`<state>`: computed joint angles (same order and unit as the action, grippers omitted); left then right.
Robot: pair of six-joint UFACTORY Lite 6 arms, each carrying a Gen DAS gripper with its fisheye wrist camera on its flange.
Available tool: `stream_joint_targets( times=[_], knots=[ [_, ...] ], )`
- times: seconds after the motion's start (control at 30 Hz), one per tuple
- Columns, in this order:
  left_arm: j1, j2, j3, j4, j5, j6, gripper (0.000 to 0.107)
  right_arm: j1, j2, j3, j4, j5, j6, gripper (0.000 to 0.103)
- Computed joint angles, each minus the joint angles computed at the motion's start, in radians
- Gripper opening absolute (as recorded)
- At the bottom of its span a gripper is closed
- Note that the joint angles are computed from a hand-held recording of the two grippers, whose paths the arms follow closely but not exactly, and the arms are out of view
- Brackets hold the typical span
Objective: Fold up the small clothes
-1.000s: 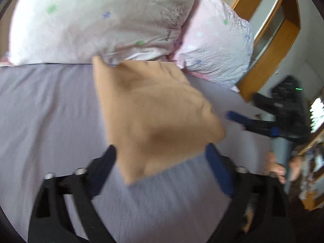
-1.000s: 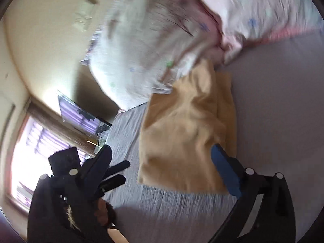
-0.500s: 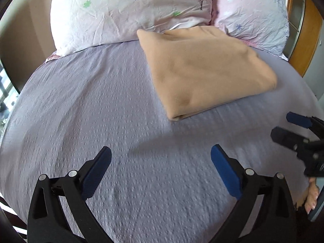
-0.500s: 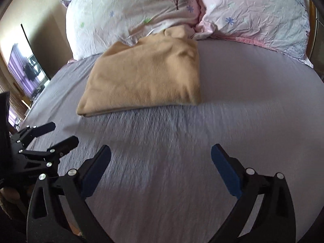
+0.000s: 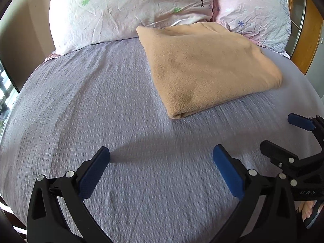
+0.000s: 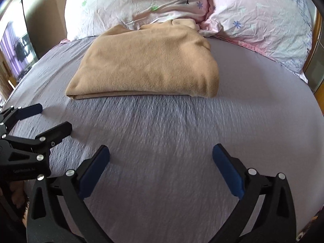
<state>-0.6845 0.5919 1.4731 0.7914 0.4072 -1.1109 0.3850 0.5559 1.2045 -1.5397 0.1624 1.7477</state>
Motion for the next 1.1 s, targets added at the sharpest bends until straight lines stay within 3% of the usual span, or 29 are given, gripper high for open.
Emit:
stream_joint_targets(
  times=[1.1],
  knots=[
    [-0.004, 0.002, 0.004, -0.005, 0.008, -0.002, 0.102, 0.006, -0.006, -0.005, 0.041, 0.014, -0.026, 0.101]
  ],
)
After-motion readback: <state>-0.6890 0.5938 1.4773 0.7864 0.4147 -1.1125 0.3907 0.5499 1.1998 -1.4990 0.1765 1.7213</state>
